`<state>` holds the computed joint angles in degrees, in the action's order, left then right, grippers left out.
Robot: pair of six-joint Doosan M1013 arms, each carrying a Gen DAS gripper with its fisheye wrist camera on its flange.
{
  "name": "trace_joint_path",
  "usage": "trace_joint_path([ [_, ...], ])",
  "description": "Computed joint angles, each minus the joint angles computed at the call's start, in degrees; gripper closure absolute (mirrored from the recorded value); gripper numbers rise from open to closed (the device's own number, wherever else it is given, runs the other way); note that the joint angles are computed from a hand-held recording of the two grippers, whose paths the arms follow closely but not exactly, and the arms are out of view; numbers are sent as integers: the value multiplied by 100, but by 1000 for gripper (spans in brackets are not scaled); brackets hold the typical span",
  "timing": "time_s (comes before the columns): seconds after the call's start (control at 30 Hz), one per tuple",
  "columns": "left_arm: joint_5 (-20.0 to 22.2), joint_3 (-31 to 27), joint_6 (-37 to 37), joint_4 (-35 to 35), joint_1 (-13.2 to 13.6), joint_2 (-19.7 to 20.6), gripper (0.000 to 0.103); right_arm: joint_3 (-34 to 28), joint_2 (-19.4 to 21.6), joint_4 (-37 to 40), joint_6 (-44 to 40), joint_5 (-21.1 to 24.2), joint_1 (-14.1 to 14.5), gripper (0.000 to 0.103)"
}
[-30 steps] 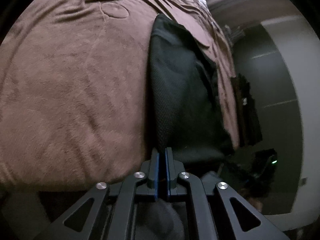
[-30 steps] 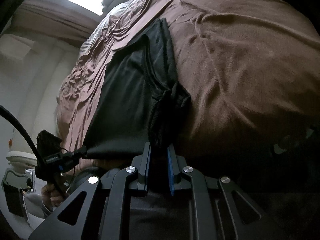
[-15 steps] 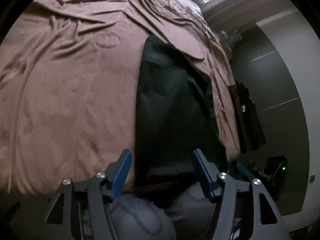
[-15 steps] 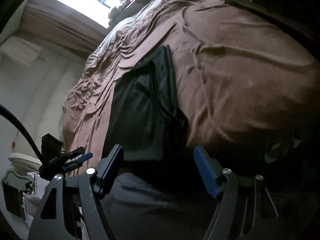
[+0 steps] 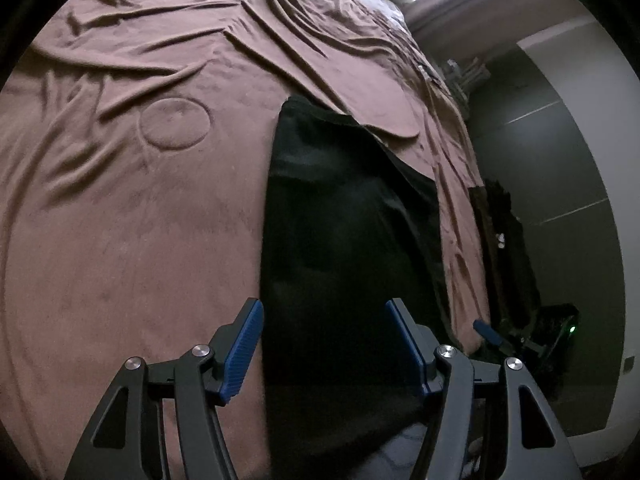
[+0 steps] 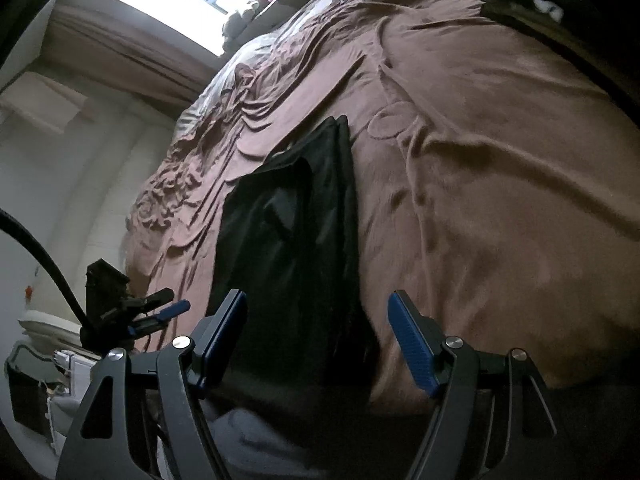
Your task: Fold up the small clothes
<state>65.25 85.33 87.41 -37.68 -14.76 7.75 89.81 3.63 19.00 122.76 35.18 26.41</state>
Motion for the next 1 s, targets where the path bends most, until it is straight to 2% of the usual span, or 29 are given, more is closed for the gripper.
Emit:
trace_joint_path([
  [0.27, 109, -272, -49, 14, 24, 416, 38, -511, 582, 923, -1049, 314, -304, 32],
  [0.47, 164, -502, -64, -49, 71, 680, 39, -953, 1029, 1302, -1423, 696, -470, 32],
  [0.6, 163, -643, -11, -159, 107, 819, 39, -1078, 1226, 2099, -2092, 709, -603, 32],
  [0.7, 139, -751, 40, -274, 140, 919, 40, -1313, 1445, 2453, -2545, 944, -667, 32],
  [0.87, 159, -996, -40, -276, 160, 1134, 54, -1571, 1711, 2757, -2931, 1088, -741, 32],
  [1.0, 166, -1163, -50, -282, 162, 1282, 61, -1782, 1894, 2960, -3215, 1203, -781, 32],
])
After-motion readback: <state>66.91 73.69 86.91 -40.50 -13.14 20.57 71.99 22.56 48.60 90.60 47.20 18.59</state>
